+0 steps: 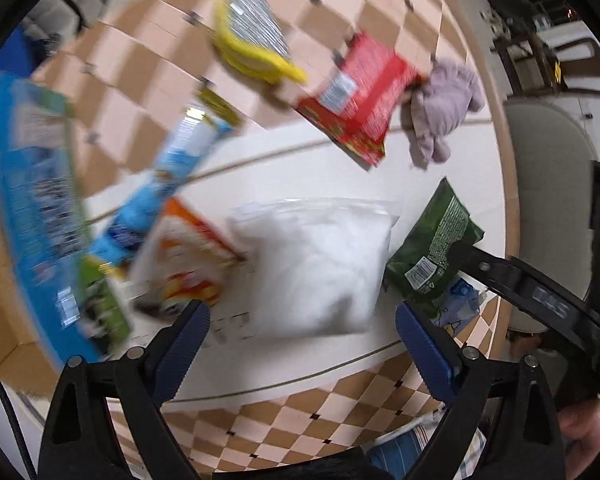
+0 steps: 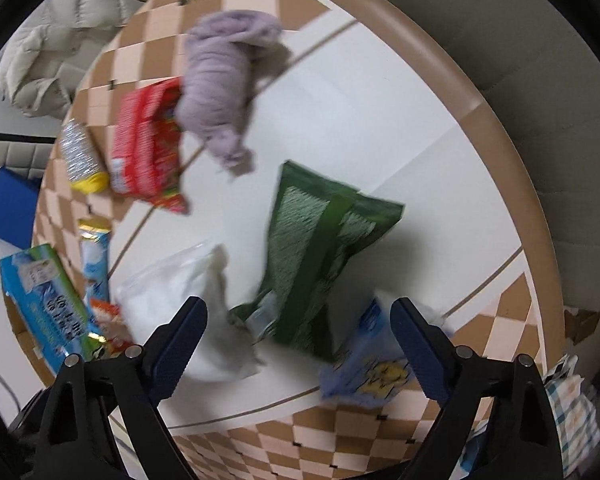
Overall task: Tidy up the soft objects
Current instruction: 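Grasp the white bag with the left tool while the right grasps the green pack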
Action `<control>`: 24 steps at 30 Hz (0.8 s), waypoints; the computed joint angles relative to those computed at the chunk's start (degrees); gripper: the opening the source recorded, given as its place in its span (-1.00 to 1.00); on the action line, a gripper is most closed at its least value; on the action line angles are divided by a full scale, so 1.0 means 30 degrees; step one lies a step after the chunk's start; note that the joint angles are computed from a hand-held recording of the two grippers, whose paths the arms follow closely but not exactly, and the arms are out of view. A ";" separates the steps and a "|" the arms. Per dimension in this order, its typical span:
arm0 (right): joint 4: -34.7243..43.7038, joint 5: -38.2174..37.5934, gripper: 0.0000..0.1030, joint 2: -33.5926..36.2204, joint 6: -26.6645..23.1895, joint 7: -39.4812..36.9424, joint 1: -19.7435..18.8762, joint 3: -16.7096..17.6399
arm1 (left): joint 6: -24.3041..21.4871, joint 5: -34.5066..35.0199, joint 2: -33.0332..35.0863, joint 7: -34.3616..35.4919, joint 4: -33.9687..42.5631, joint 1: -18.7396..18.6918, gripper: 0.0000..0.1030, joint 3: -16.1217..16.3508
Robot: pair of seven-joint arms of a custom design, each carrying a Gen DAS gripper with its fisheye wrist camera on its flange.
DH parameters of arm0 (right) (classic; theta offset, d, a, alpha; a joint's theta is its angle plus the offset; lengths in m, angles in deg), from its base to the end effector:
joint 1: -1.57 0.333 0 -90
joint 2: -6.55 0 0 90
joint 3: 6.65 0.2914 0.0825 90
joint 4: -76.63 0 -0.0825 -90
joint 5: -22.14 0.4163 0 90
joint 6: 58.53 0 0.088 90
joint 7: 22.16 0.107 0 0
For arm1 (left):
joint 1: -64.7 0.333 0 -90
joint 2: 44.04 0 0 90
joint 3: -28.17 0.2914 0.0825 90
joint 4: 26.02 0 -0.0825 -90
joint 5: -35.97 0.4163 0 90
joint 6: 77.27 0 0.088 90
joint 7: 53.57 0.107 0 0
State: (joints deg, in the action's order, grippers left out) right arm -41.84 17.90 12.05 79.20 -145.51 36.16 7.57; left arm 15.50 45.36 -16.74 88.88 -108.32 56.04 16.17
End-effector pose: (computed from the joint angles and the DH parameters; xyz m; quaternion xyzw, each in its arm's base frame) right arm 0.4047 0.4594 0.3697 0.0457 0.9914 0.0867 0.0866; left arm 0.6485 -0.2062 0.3699 0.1344 -0.9803 -0.0961 0.1078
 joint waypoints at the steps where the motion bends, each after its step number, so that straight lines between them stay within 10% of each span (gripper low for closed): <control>1: -0.0433 0.0008 0.84 -0.0160 0.0351 0.0235 0.0059 0.0049 | 0.0065 0.0201 0.0091 -0.0099 -0.0243 -0.0133 0.85 0.0002; 8: -0.1948 -0.0486 0.84 -0.0590 0.2383 0.1858 0.0459 0.0178 | 0.3224 0.2040 -0.0917 -0.0560 -0.4068 -0.0523 0.80 0.0097; 13: -0.1617 0.0225 0.79 0.0230 0.3227 0.0091 -0.0016 0.0051 | 0.2802 0.1432 -0.0143 -0.1405 -0.2937 -0.0289 0.55 0.0205; 17: -0.1560 0.1241 0.47 0.0842 0.4149 -0.1303 -0.0489 0.0146 | 0.3380 0.1365 -0.0498 -0.1286 -0.3297 -0.0042 0.51 0.0180; 19: -0.1068 0.2364 -0.17 0.1378 0.3914 -0.2737 -0.0870 0.0425 | 0.3843 0.1219 -0.1046 -0.1099 -0.3954 0.0165 0.40 0.0158; 24: 0.0284 0.1349 -0.43 0.1767 0.2186 -0.2732 -0.0651 0.0368 | 0.4174 0.0430 -0.2170 -0.0394 -0.4467 0.0783 0.32 0.0216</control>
